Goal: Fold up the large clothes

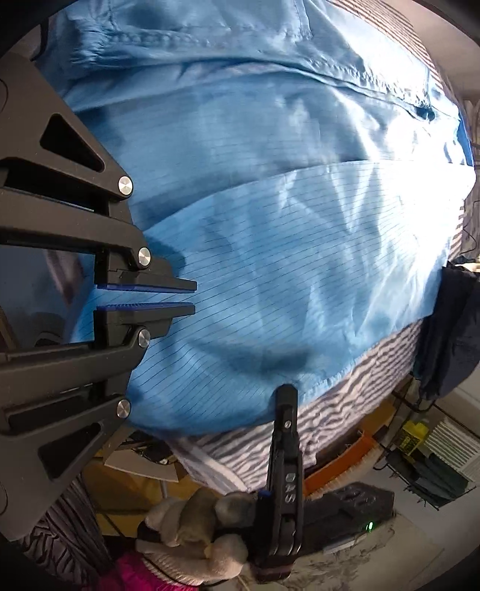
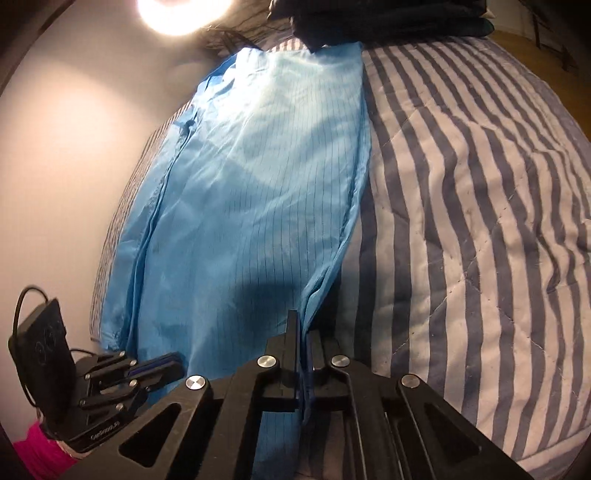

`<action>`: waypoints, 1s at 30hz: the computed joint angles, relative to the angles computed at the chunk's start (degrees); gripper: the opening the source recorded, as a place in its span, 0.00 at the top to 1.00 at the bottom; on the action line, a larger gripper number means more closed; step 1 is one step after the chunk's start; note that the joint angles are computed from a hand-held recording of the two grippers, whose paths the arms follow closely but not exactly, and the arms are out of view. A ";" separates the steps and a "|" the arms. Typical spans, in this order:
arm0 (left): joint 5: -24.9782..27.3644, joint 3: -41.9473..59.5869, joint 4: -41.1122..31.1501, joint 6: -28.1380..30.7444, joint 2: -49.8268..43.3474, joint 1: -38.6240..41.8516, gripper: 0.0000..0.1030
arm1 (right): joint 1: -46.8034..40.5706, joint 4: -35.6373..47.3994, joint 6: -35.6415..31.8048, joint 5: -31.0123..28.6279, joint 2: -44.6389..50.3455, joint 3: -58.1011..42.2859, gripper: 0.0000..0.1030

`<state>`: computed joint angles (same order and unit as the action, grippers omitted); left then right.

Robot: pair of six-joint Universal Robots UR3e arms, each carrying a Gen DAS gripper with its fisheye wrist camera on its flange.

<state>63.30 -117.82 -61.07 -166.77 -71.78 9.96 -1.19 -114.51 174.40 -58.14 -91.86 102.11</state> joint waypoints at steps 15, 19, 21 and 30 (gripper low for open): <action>-1.80 -4.35 -10.58 7.81 15.33 7.18 0.98 | 4.69 2.14 4.12 -7.06 -0.04 -7.16 1.00; -5.39 1.67 -20.53 9.72 16.49 13.03 0.98 | 10.34 2.48 5.87 -13.59 2.23 -13.17 1.00; -8.36 6.90 -28.52 13.16 17.35 18.49 0.98 | 14.77 2.39 5.94 -18.49 4.42 -17.63 1.00; -20.85 35.69 -73.37 44.25 15.05 53.01 0.98 | 35.49 5.81 3.95 -37.60 22.81 -47.08 1.00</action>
